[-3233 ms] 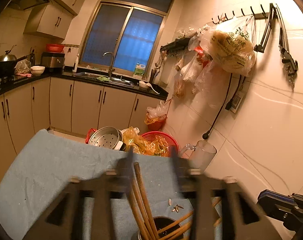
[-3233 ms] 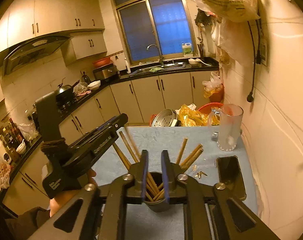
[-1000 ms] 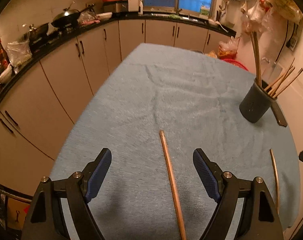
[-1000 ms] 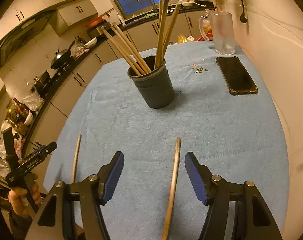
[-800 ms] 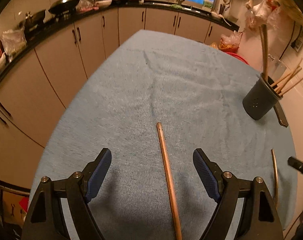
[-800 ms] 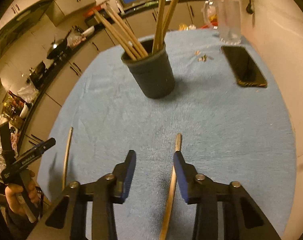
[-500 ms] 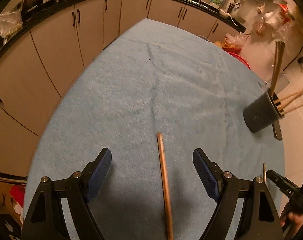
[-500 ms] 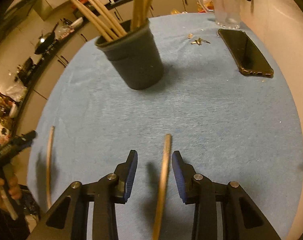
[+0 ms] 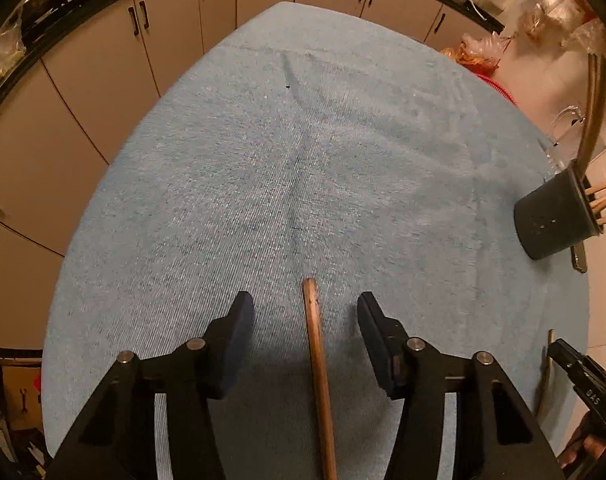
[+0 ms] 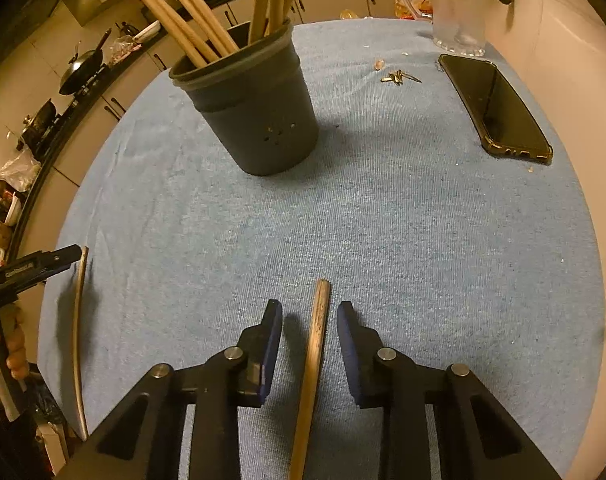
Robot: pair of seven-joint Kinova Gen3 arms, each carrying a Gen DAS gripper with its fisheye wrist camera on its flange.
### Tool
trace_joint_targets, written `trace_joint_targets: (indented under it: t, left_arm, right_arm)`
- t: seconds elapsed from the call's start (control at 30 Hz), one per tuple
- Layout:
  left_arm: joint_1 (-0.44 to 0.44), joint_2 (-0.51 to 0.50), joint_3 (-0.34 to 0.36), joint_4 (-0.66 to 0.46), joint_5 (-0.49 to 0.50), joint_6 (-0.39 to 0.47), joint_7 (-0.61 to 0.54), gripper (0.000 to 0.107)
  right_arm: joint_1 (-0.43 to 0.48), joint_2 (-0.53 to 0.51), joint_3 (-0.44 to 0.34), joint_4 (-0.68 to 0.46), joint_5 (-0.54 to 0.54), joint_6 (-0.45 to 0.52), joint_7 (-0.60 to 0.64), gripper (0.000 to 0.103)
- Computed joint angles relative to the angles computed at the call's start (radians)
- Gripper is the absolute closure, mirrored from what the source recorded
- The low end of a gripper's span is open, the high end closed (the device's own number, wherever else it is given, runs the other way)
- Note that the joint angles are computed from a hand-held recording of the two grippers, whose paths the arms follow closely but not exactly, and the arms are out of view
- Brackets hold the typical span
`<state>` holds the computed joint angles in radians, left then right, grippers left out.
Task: Organize utensils
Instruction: 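Close the left tool on a chopstick while the right tool grasps the last chopstick, then carry both held chopsticks above the black holder and lower them in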
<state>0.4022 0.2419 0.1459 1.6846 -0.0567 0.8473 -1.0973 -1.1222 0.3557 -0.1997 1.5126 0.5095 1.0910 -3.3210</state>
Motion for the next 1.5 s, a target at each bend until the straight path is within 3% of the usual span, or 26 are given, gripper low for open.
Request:
trace_joint_targets:
  t: [0.2, 0.33, 0.4, 0.83, 1.07, 1.13, 1.2, 1.3, 1.5]
  left_arm:
    - [0.03, 0.049, -0.007, -0.048, -0.048, 0.02, 0.029, 0.072]
    - [0.043, 0.074, -0.007, -0.086, -0.063, 0.051, 0.014, 0.093]
    - [0.051, 0.081, -0.007, -0.094, -0.073, 0.056, 0.005, 0.099]
    - [0.065, 0.083, -0.014, -0.088, -0.082, 0.041, -0.018, 0.099]
    - [0.094, 0.07, -0.019, -0.069, -0.129, 0.019, 0.015, 0.1]
    - [0.098, 0.068, -0.019, -0.065, -0.137, 0.014, 0.024, 0.1]
    - [0.104, 0.062, -0.019, -0.053, -0.143, 0.004, 0.038, 0.1]
    - [0.073, 0.054, -0.003, -0.035, -0.098, -0.028, 0.003, 0.101]
    - [0.026, -0.028, 0.021, 0.006, -0.003, -0.092, -0.064, 0.101]
  right_arm:
    - [0.009, -0.011, -0.003, 0.009, -0.009, -0.012, 0.001, 0.072]
    - [0.017, -0.017, -0.004, 0.012, -0.011, -0.015, 0.009, 0.072]
    - [0.016, -0.021, -0.006, 0.013, -0.01, -0.013, 0.008, 0.072]
    - [0.058, -0.036, -0.014, 0.033, -0.048, -0.05, 0.046, 0.072]
    - [0.063, -0.005, -0.006, -0.009, -0.073, -0.008, 0.089, 0.073]
    - [0.053, 0.012, 0.0, -0.036, -0.07, 0.027, 0.097, 0.079]
    - [0.041, 0.039, 0.004, -0.079, -0.07, 0.079, 0.118, 0.092]
    - [0.019, 0.064, 0.013, -0.118, -0.063, 0.122, 0.147, 0.094]
    - [-0.045, 0.014, 0.028, -0.102, 0.033, 0.114, 0.07, 0.095]
